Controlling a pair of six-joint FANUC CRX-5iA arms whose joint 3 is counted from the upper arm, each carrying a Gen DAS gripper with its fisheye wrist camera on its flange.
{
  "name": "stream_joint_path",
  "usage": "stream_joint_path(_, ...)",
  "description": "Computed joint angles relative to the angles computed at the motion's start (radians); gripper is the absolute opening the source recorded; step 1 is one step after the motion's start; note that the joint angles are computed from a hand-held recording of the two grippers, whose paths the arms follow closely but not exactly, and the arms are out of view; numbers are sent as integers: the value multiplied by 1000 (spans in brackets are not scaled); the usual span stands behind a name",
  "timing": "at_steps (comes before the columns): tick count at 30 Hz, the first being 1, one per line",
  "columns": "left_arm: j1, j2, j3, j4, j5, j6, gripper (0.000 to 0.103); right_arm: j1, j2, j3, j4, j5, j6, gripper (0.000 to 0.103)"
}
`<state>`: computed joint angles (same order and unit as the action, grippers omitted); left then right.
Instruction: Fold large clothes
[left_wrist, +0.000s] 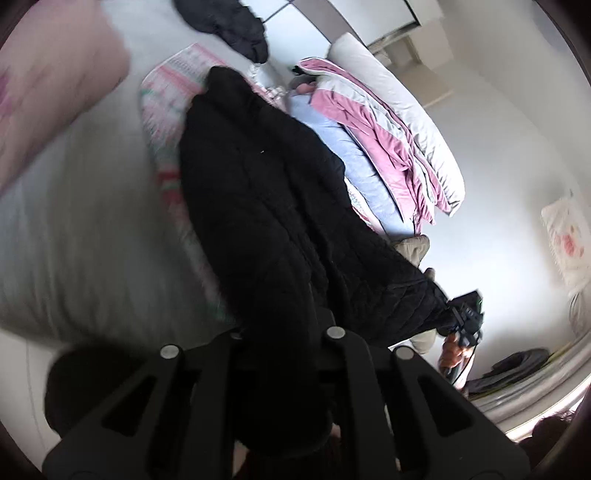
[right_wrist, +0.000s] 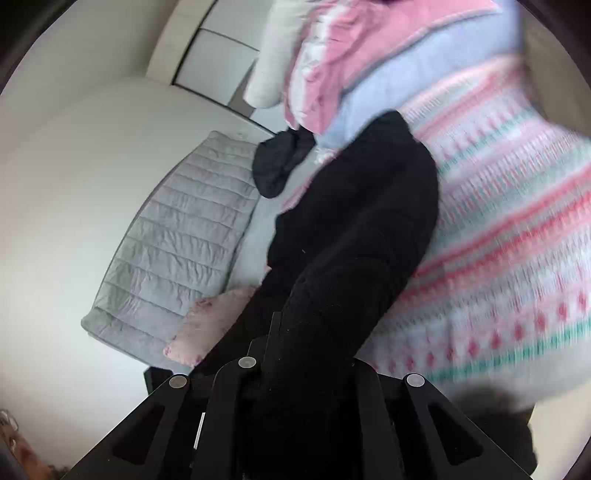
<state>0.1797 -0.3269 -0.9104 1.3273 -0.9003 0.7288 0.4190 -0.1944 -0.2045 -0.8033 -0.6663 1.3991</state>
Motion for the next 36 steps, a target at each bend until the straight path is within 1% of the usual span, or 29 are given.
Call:
stream_joint_path(3, 27, -74, -39, 18, -29, 0, 11, -12, -54, -42, -48, 4, 29, 11)
stream_joint_path(5, 48, -129, -46, 32, -59, -1, 11, 15, -96, -62, -14, 28, 3, 11)
stream_joint_path(6, 54, -152, -44, 34, -70, 2, 11, 39, -127, -73, 21, 44, -22, 11)
stream_joint_path(10, 119, -266, -29, 57, -146, -13, 11, 164, -246, -117, 244, 126, -189, 11)
stream_joint_path(11, 131, -279, -23, 63, -156, -23, 11, 197, -266, -127, 310, 148, -244, 11)
stream_joint_path(13, 137, -284, 6, 62, -151, -39, 11, 220, -274, -119, 379, 162, -285, 11)
stream_joint_path(14, 147, -273, 18, 57, -156, -51, 11, 208, -259, -98, 371, 150, -266, 11)
stream_joint_path(15, 132, -243, 40, 57, -133, -62, 11, 182, -229, -65, 342, 131, -231, 11)
stream_joint_path(17, 72, -166, 84, 87, -60, -98, 11, 115, -144, 14, 255, 98, -135, 11)
stream_joint_path(19, -11, -52, 164, 122, 50, -135, 12, 49, -29, 110, 191, 63, -81, 11)
stream_joint_path(20, -42, -6, 195, 144, 91, -151, 12, 30, 17, 146, 179, 54, -73, 11)
stream_joint_path(22, -98, 122, 294, 167, 187, -177, 12, -5, 146, 245, 184, 48, -85, 11)
stream_joint_path(24, -126, 212, 368, 153, 264, -168, 12, -36, 243, 327, 175, 32, -85, 11)
stream_joint_path(25, -139, 282, 431, 117, 310, -148, 12, -41, 301, 371, 203, 31, -113, 11)
stream_joint_path(26, -147, 330, 470, 98, 340, -135, 12, -41, 353, 411, 241, 25, -142, 11)
stream_joint_path(28, -158, 451, 569, 23, 388, -92, 13, -58, 471, 502, 279, 5, -187, 12)
stream_joint_path(29, -160, 491, 600, -10, 405, -62, 13, -67, 519, 540, 281, -13, -208, 12)
stream_joint_path(30, -156, 554, 655, -83, 408, 5, 13, -74, 572, 581, 291, -33, -235, 12)
stream_joint_path(31, -152, 594, 688, -131, 406, 56, 13, -80, 624, 623, 303, -60, -261, 12)
stream_joint_path(33, -143, 695, 781, -284, 395, 201, 14, -85, 703, 685, 324, -105, -292, 12)
stream_joint_path(34, -143, 732, 809, -336, 399, 236, 15, -88, 747, 716, 327, -120, -299, 12)
stream_joint_path(35, -145, 753, 825, -359, 400, 249, 16, -93, 764, 723, 316, -115, -286, 12)
stream_joint_path(36, -148, 774, 834, -359, 401, 242, 16, -101, 780, 725, 289, -98, -258, 12)
